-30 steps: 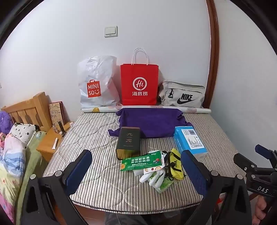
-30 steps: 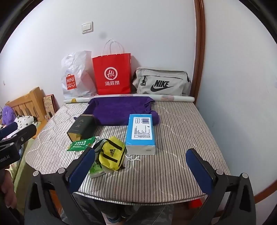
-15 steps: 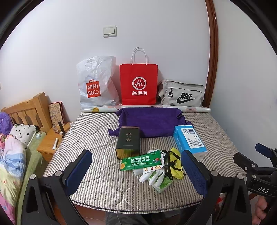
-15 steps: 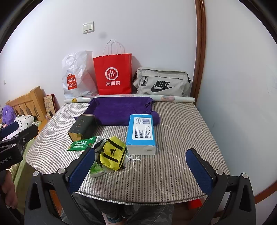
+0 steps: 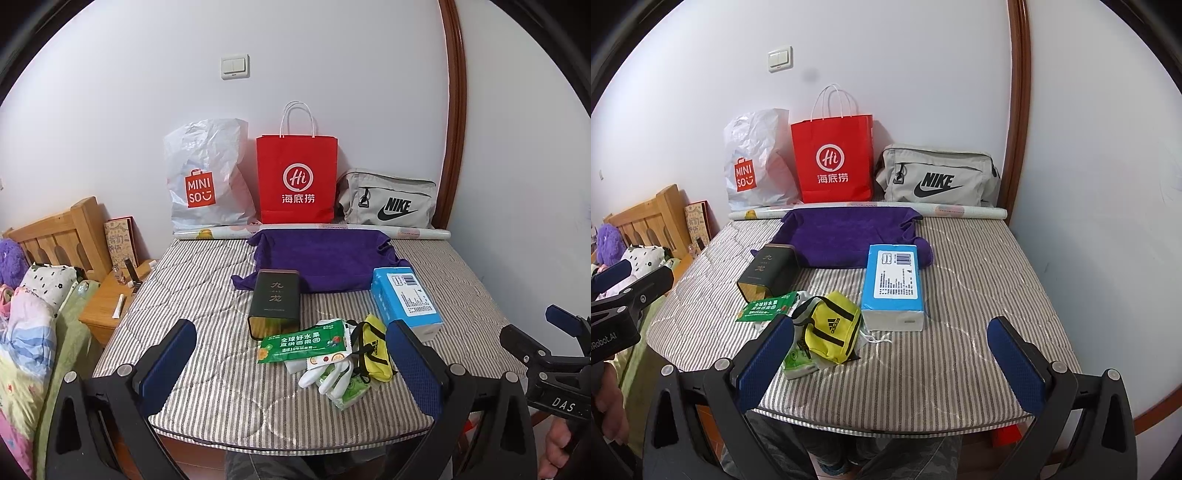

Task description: Organize soft objects

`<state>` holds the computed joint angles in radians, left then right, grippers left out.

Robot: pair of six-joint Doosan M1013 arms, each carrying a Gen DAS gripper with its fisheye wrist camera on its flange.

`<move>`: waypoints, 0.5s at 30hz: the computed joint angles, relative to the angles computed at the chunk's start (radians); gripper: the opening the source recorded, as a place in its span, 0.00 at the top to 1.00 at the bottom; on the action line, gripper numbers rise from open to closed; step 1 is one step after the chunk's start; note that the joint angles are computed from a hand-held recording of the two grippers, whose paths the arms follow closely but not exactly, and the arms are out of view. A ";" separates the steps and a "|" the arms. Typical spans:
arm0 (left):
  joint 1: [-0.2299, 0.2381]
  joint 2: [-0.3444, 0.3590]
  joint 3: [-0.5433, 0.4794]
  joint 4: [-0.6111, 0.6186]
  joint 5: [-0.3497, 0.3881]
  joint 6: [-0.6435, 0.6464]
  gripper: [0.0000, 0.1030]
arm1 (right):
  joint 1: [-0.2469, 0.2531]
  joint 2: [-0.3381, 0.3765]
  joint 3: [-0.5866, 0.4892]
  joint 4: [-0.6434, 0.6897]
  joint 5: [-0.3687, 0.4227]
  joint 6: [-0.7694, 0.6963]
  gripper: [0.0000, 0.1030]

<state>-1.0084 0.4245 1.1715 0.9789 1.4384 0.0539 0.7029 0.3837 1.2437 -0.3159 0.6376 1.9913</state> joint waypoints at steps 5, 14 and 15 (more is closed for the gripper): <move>0.000 0.000 0.001 0.000 0.000 -0.001 0.00 | 0.000 0.000 0.000 0.002 -0.002 0.000 0.00; -0.001 -0.004 0.006 0.000 0.000 -0.001 0.00 | -0.002 -0.001 0.000 0.008 -0.001 -0.007 0.00; 0.000 -0.004 0.005 -0.001 0.002 -0.001 0.00 | -0.002 -0.002 0.001 0.010 -0.002 -0.008 0.00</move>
<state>-1.0086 0.4209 1.1763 0.9782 1.4404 0.0534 0.7006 0.3817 1.2448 -0.3061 0.6353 1.9835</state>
